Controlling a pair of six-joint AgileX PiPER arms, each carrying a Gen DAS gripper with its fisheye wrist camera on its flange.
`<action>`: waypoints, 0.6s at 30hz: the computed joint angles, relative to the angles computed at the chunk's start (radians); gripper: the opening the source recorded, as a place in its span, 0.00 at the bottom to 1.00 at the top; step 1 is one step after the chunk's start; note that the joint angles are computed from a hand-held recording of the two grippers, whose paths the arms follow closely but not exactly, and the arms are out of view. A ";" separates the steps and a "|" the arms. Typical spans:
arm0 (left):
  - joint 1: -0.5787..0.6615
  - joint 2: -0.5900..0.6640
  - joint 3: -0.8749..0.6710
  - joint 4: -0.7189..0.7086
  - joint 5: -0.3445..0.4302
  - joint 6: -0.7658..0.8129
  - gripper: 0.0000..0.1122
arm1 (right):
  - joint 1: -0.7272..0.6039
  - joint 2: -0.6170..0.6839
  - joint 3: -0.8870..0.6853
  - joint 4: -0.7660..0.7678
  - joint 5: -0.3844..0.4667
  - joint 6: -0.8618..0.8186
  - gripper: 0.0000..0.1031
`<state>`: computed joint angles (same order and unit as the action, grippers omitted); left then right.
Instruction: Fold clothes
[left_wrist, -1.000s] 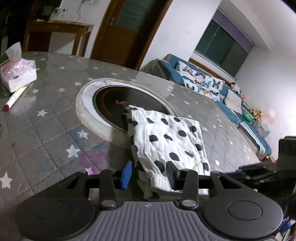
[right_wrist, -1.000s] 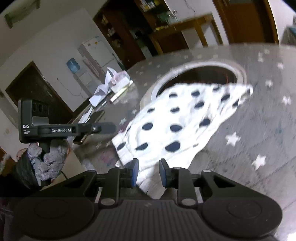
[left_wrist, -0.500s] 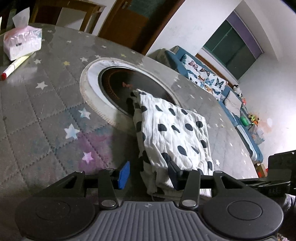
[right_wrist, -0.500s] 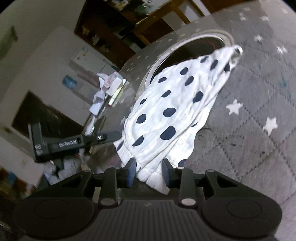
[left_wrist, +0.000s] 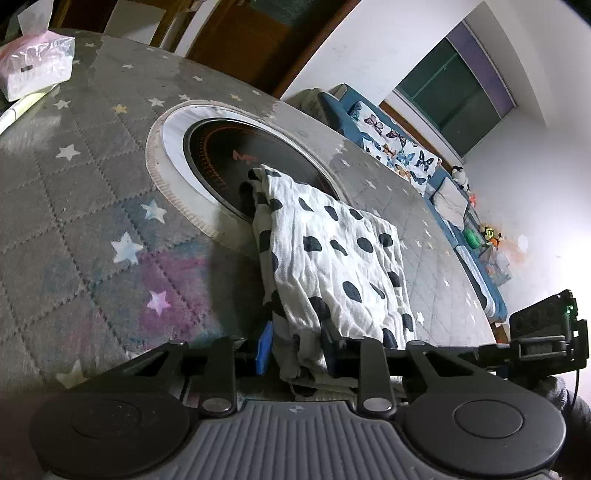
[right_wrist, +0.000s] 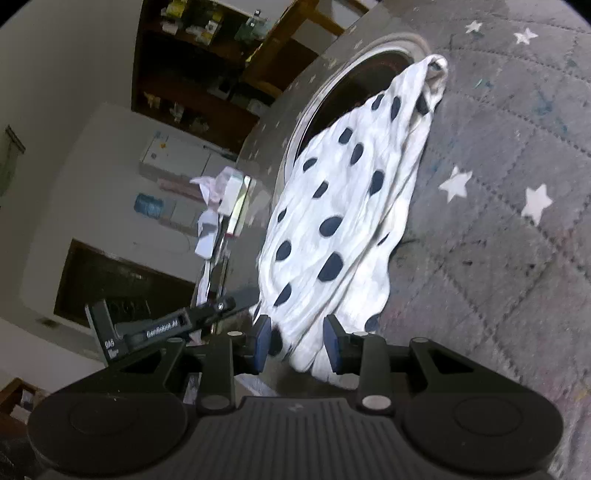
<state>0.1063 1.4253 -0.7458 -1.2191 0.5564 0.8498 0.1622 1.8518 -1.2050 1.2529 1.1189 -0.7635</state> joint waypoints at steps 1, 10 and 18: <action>-0.001 0.001 -0.001 0.000 -0.002 -0.003 0.28 | 0.003 0.000 -0.001 -0.005 0.000 0.003 0.31; -0.011 -0.004 -0.004 0.029 -0.028 -0.035 0.34 | 0.032 0.053 -0.025 0.070 -0.019 0.053 0.31; 0.004 0.001 -0.023 0.010 0.031 -0.014 0.15 | 0.080 0.034 -0.067 0.051 -0.068 0.044 0.06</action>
<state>0.1101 1.4262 -0.7683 -1.2089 0.5872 0.8359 0.2418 1.8862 -1.2716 1.3035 1.0508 -0.7194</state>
